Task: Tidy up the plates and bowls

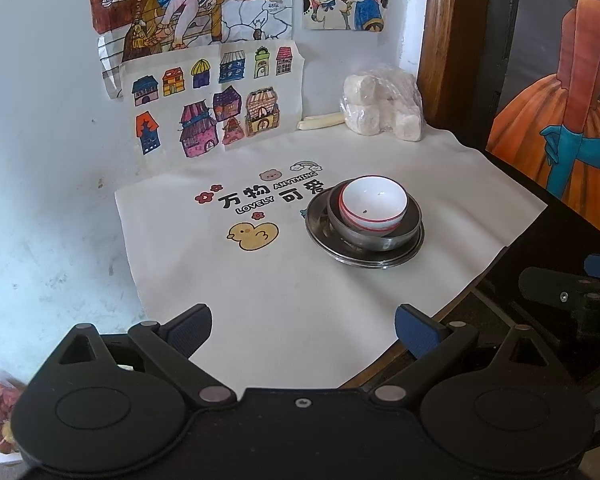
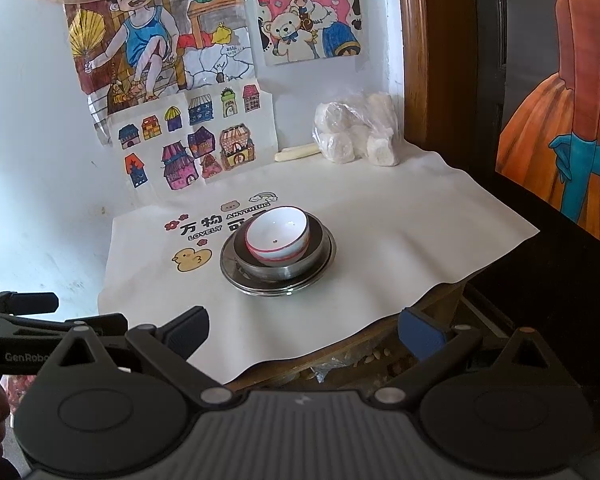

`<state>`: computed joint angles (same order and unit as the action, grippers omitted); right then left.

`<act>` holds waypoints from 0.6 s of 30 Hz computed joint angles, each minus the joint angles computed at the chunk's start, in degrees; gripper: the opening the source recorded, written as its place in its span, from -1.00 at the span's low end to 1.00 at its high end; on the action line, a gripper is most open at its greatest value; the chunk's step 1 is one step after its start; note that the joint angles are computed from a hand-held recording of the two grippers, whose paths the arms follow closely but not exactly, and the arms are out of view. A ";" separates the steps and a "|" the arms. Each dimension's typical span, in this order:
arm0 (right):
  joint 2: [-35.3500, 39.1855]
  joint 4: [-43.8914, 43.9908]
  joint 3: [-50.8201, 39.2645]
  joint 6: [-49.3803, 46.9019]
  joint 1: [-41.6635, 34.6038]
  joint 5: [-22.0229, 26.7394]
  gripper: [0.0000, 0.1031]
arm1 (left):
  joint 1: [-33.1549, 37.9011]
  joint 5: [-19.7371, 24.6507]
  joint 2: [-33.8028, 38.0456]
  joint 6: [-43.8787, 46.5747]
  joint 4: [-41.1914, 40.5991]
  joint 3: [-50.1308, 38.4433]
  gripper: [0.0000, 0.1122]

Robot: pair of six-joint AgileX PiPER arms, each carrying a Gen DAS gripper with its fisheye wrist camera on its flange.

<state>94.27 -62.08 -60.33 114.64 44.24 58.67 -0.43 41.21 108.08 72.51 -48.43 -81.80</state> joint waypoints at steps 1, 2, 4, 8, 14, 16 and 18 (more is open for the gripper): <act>-0.06 0.06 0.07 -0.06 -0.09 -0.08 0.99 | -0.02 0.08 0.08 -0.02 0.00 -0.17 0.75; -0.06 0.11 0.07 -0.13 -0.14 -0.12 0.99 | -0.08 0.10 0.14 -0.18 0.23 -0.35 0.75; -0.03 0.14 0.03 -0.25 -0.18 -0.17 0.99 | -0.08 0.18 0.20 -0.42 0.38 -0.44 0.75; 0.02 0.28 -0.14 -0.71 -0.31 -0.41 0.99 | -0.09 0.20 0.19 -0.28 0.25 -0.47 0.75; 0.15 0.53 -0.44 -1.40 -0.77 -1.01 0.99 | -0.13 0.26 0.69 -0.42 0.81 -0.95 0.75; 0.29 0.73 -0.60 -1.65 -0.94 -1.25 0.99 | -0.11 0.24 0.74 -0.38 0.73 -0.98 0.75; 0.46 0.82 -0.80 -2.05 -1.19 -1.42 0.99 | -0.14 0.26 0.81 -0.32 0.74 -1.01 0.75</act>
<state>94.72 -61.26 -61.13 112.59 43.05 57.26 -0.57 41.47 108.89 72.19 -47.70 -82.81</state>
